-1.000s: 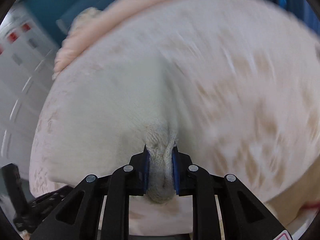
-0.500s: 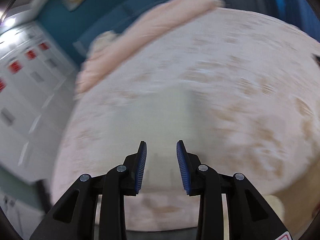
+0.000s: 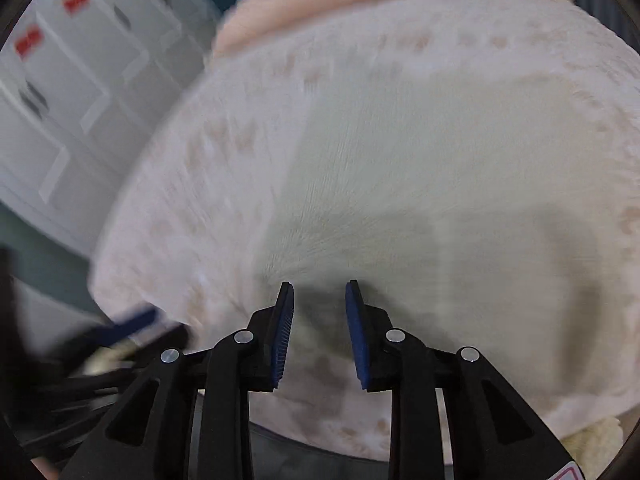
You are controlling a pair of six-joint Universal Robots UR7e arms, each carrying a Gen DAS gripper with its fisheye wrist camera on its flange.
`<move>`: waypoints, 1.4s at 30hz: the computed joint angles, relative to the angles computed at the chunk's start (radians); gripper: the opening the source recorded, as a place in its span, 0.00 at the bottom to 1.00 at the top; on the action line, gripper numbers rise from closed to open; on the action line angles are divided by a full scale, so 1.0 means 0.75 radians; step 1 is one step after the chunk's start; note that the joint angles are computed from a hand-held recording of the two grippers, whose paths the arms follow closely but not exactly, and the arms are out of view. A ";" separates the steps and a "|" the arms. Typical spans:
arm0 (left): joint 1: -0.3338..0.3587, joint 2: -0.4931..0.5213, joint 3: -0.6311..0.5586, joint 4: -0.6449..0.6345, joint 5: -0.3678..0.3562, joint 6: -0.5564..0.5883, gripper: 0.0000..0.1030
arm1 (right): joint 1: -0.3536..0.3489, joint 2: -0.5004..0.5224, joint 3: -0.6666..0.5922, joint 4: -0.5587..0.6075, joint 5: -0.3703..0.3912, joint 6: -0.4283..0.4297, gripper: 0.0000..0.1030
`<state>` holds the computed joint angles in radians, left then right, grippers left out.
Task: Fold small clothes
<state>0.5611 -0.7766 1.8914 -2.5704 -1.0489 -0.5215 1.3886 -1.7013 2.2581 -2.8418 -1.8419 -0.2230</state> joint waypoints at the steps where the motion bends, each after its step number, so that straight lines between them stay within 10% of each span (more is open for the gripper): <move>1: 0.001 0.008 -0.009 -0.008 -0.011 0.001 0.53 | -0.010 -0.059 0.005 -0.021 -0.002 0.014 0.29; 11: -0.031 0.214 -0.218 -0.002 -0.063 0.068 0.54 | -0.270 -0.005 -0.276 0.182 -0.019 0.179 0.58; 12: -0.032 0.230 -0.234 0.014 -0.056 0.067 0.54 | -0.284 0.029 -0.305 0.221 -0.020 0.172 0.47; 13: -0.032 0.247 -0.251 0.038 -0.046 0.061 0.54 | -0.269 0.076 -0.326 0.203 -0.076 0.123 0.10; 19: -0.051 0.308 -0.300 0.113 0.030 0.099 0.59 | -0.187 0.022 -0.295 -0.062 -0.035 -0.051 0.09; 23: -0.057 0.336 -0.324 0.159 0.043 0.089 0.63 | -0.311 0.137 -0.336 0.113 -0.127 -0.033 0.09; 32: -0.045 0.327 -0.314 0.173 0.030 0.045 0.64 | -0.110 -0.113 -0.072 -0.160 -0.193 -0.094 0.12; 36: -0.049 0.320 -0.306 0.170 0.024 0.040 0.64 | -0.226 -0.078 0.019 -0.140 -0.241 -0.086 0.10; 42: -0.061 0.300 -0.280 0.169 0.041 0.014 0.64 | -0.130 -0.202 0.035 -0.139 -0.187 -0.001 0.13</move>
<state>0.5153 -0.5518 1.6812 -2.4437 -1.0185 -0.5108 1.2907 -1.8526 2.2845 -2.9460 -1.9823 -0.2236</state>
